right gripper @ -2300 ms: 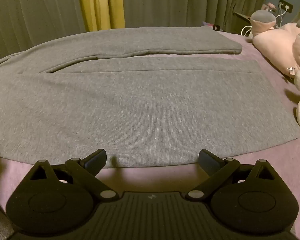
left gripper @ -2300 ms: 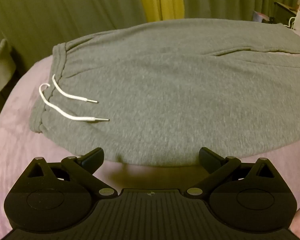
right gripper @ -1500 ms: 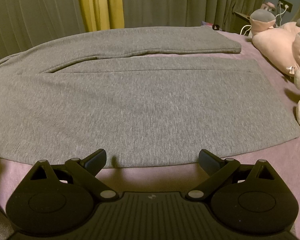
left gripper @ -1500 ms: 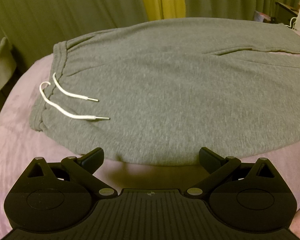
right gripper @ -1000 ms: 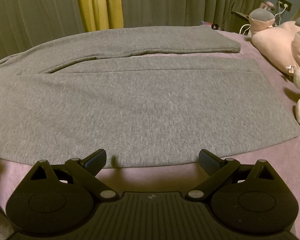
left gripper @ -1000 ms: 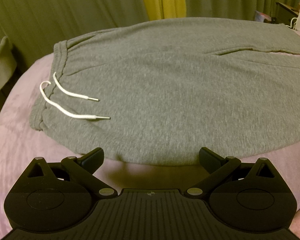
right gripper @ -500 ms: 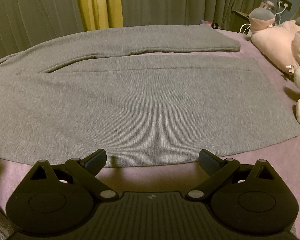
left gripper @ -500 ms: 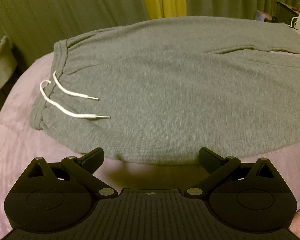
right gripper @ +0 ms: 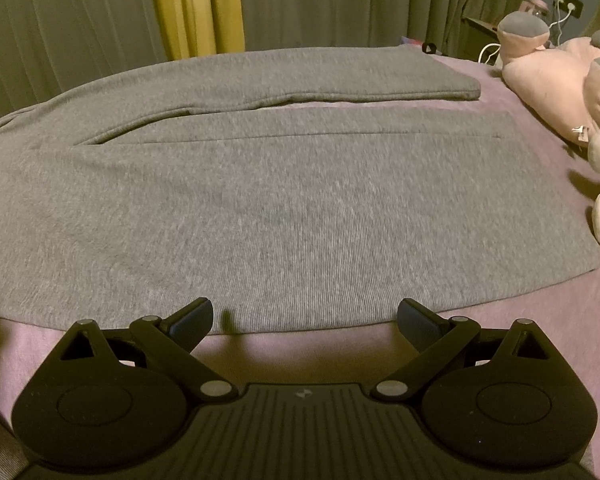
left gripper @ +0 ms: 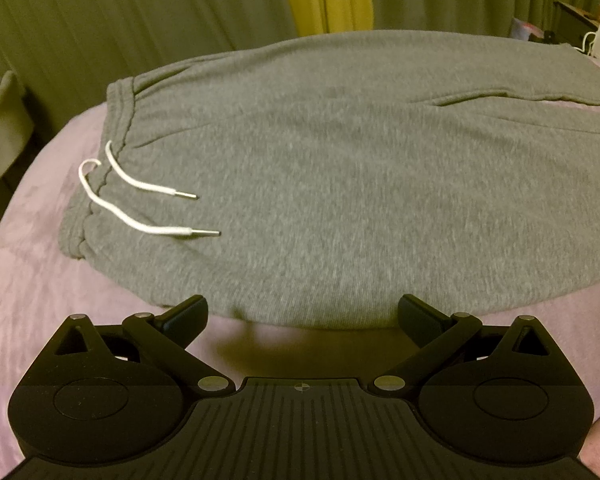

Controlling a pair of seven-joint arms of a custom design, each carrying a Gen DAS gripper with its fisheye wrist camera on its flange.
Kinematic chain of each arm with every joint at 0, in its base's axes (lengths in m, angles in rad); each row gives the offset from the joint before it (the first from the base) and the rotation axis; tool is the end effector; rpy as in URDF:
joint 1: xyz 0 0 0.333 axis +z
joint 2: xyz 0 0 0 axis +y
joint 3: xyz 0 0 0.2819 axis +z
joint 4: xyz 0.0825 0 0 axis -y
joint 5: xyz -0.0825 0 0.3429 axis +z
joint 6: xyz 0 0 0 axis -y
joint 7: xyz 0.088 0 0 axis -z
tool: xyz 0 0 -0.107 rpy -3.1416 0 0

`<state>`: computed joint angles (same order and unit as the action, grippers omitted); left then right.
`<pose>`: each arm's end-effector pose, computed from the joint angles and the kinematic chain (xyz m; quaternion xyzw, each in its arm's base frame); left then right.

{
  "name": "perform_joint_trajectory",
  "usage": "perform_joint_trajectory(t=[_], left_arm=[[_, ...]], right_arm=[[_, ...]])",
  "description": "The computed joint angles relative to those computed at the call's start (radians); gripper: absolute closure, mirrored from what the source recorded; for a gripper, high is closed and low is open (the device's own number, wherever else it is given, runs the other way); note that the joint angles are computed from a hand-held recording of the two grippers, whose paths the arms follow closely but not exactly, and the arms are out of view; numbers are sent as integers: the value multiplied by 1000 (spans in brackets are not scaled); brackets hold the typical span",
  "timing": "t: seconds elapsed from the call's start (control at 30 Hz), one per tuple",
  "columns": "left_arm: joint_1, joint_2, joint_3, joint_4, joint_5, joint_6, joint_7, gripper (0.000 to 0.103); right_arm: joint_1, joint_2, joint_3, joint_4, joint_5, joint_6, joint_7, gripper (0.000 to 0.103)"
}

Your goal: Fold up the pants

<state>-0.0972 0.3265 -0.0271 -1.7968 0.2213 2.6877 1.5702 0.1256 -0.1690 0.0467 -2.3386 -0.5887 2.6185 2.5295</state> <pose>0.6293 -0.0841 0.4199 -0.5723 0.7686 -0.1614 0.2360 0.4778 0.0965 0.4381 -0.5534 0.7800 -0.2423 0.1631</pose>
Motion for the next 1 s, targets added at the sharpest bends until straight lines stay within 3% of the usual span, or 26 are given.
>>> perform_joint_trajectory(t=[0.67, 0.87, 1.0], left_arm=[[-12, 7, 8, 9, 29, -14, -15, 0], [-3, 8, 0, 20, 12, -28, -7, 0], [-7, 9, 2, 30, 16, -41, -9, 0]], right_arm=[[3, -9, 0, 4, 9, -5, 0, 4], [-11, -22, 9, -1, -21, 3, 60, 4], [-6, -13, -7, 6, 34, -10, 40, 4]])
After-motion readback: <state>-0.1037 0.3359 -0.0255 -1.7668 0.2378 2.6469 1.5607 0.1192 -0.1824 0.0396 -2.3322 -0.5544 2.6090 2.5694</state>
